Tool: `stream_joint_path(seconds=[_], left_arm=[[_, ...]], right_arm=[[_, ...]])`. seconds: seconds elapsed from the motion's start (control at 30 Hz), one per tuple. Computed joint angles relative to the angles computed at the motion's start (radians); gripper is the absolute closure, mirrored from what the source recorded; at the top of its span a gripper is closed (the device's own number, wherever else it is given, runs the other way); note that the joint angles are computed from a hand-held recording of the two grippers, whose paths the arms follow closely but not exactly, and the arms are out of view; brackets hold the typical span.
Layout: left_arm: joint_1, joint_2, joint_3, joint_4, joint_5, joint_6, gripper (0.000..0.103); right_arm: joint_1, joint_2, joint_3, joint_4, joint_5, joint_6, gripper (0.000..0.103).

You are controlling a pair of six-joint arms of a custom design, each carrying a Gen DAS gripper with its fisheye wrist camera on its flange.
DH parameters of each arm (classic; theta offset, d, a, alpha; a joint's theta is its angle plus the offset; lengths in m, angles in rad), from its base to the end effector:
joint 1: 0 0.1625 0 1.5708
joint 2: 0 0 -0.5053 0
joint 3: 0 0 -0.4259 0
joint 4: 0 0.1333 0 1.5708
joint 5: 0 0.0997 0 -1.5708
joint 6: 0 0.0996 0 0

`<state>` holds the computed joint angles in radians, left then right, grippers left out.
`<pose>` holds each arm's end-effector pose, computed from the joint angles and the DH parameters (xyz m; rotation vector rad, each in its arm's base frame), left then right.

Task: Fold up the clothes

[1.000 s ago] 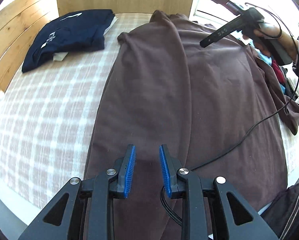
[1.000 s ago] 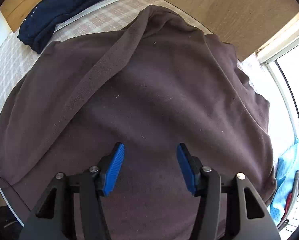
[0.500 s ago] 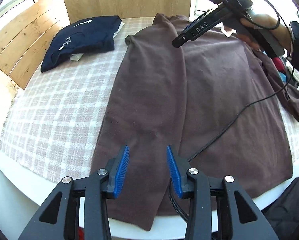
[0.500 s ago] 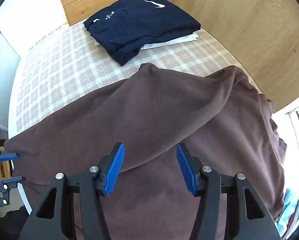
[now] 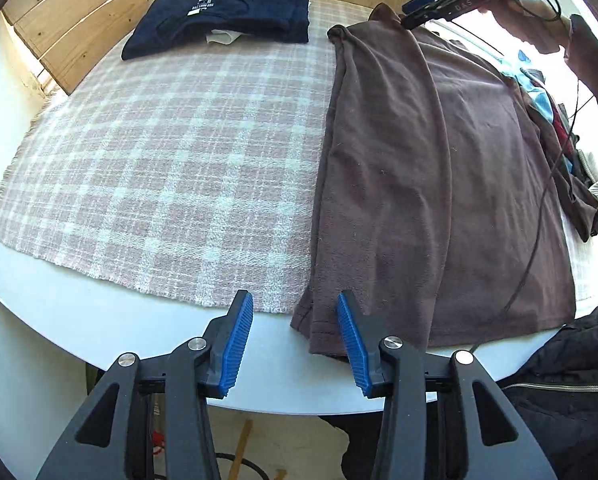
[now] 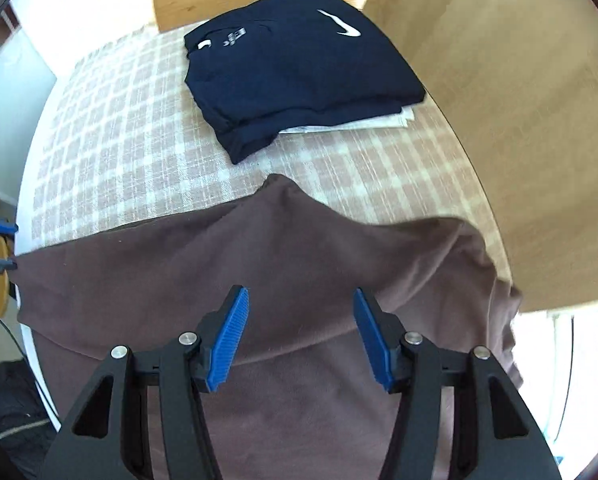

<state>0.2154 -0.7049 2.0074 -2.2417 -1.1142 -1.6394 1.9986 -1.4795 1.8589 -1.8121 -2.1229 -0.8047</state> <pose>-0.4754 -0.2854 -0.0518 -0.1617 2.4382 -0.5062 0.2931 -0.4475 0.4102 1.5485 -2.0980 -0.3155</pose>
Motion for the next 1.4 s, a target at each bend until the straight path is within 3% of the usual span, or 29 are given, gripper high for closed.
stream_joint_path(seconds=[0.1,0.2,0.27,0.77,0.83,0.9,1.07,1.27,1.37,1.4], left_arm=[[0.01,-0.005,0.035,-0.111,-0.01,0.023,0.061],[0.027,0.012,0.027,-0.12,-0.037,0.054,0.061],[0.033,0.019,0.03,-0.141,-0.041,0.063,0.061],[0.034,0.047,0.048,-0.244,-0.045,0.091,0.064],[0.036,0.048,0.048,-0.252,-0.044,0.098,0.073],[0.04,0.05,0.05,-0.283,-0.046,0.117,0.092],[0.038,0.051,0.028,-0.261,-0.039,0.139,0.095],[0.063,0.05,0.006,-0.228,-0.034,0.174,0.095],[0.078,0.069,-0.029,-0.202,-0.025,0.189,0.095],[0.084,0.079,-0.044,-0.195,-0.021,0.195,0.095]], right_arm=[[0.013,0.064,-0.001,0.006,-0.024,-0.054,0.049],[0.0,0.109,-0.002,0.079,-0.029,-0.034,0.049],[-0.004,0.118,0.028,0.068,-0.083,-0.047,0.048],[0.01,0.162,-0.125,0.132,-0.045,-0.126,0.048],[0.017,0.185,-0.156,0.14,-0.044,-0.135,0.048],[0.023,0.213,-0.19,0.15,-0.044,-0.138,0.048],[0.035,0.304,-0.302,0.255,-0.023,-0.124,0.048],[0.053,0.377,-0.316,0.273,-0.052,-0.197,0.048],[0.039,0.427,-0.391,0.359,-0.005,-0.159,0.048],[0.033,0.444,-0.424,0.401,0.014,-0.137,0.056]])
